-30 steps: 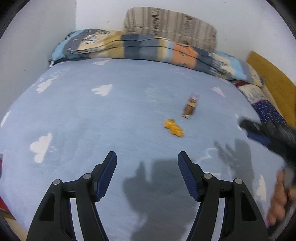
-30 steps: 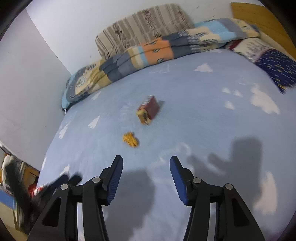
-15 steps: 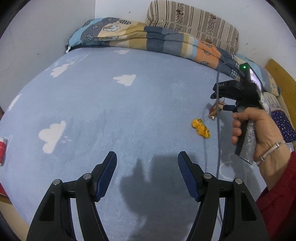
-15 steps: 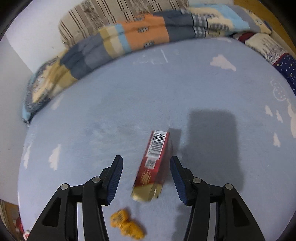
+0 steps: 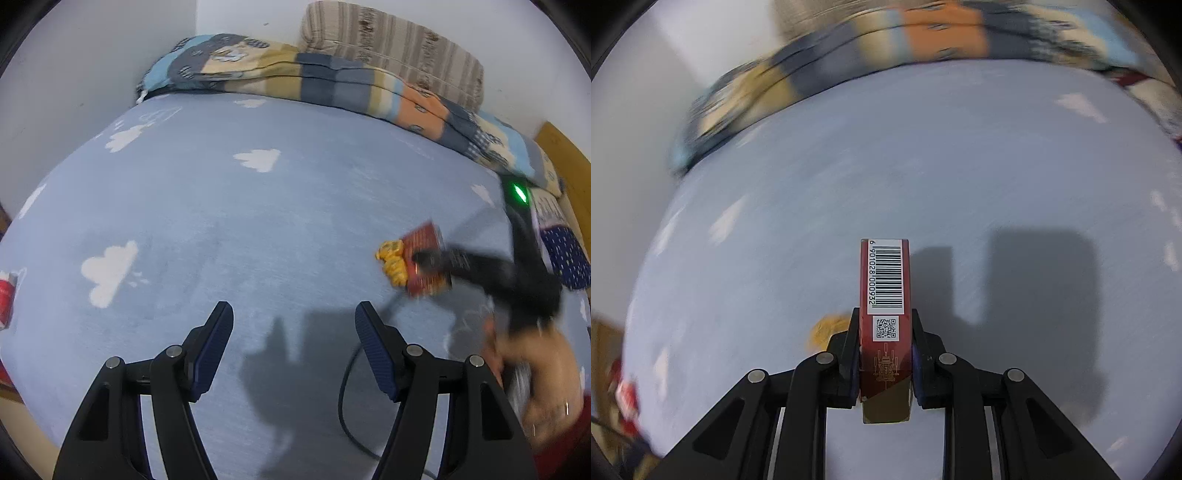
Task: Collect trash
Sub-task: 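Grasp the yellow figurine with the left tool while the right tool holds the red carton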
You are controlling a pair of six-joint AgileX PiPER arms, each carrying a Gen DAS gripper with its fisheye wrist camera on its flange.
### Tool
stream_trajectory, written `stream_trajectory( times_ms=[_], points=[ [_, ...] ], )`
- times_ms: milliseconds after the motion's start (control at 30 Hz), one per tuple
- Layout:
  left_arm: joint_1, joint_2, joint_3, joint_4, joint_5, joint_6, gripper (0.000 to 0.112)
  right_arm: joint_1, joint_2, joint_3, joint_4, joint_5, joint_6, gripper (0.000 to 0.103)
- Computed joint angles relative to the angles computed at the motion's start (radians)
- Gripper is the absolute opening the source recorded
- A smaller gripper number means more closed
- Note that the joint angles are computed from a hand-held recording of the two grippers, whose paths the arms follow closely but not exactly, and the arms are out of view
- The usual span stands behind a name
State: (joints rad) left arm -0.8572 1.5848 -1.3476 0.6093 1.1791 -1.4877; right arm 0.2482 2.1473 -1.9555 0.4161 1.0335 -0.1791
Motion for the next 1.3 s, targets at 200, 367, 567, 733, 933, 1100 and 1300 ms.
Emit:
stream_trajectory(
  times_ms=[200,367,567,733,933,1100,1300],
  points=[
    [0.079,-0.065,0.077,-0.017,-0.063,-0.004,0.067,-0.04,-0.183,0.312,0.235,0.033,-0.247,0.022],
    [0.18,-0.015,0.079,-0.169,-0.248,0.163,0.067,-0.169,-0.428,0.533,0.288,0.015,-0.361,0.022],
    [0.225,0.129,-0.027,-0.228,-0.32,0.249,0.067,-0.345,-0.696,0.769,0.388,0.05,-0.469,0.022],
    [0.274,0.302,-0.189,-0.268,-0.263,0.328,0.062,-0.419,-0.781,0.843,0.455,0.104,-0.48,0.022],
    [0.273,0.397,-0.266,-0.217,-0.209,0.343,0.053,-0.44,-0.801,0.866,0.461,0.069,-0.513,0.022],
    [0.24,0.4,-0.256,-0.134,-0.182,0.307,0.026,-0.433,-0.78,0.869,0.438,0.049,-0.516,0.022],
    [0.185,0.375,-0.236,-0.061,-0.141,0.273,0.026,-0.446,-0.803,0.881,0.43,0.014,-0.516,0.022]
  ],
)
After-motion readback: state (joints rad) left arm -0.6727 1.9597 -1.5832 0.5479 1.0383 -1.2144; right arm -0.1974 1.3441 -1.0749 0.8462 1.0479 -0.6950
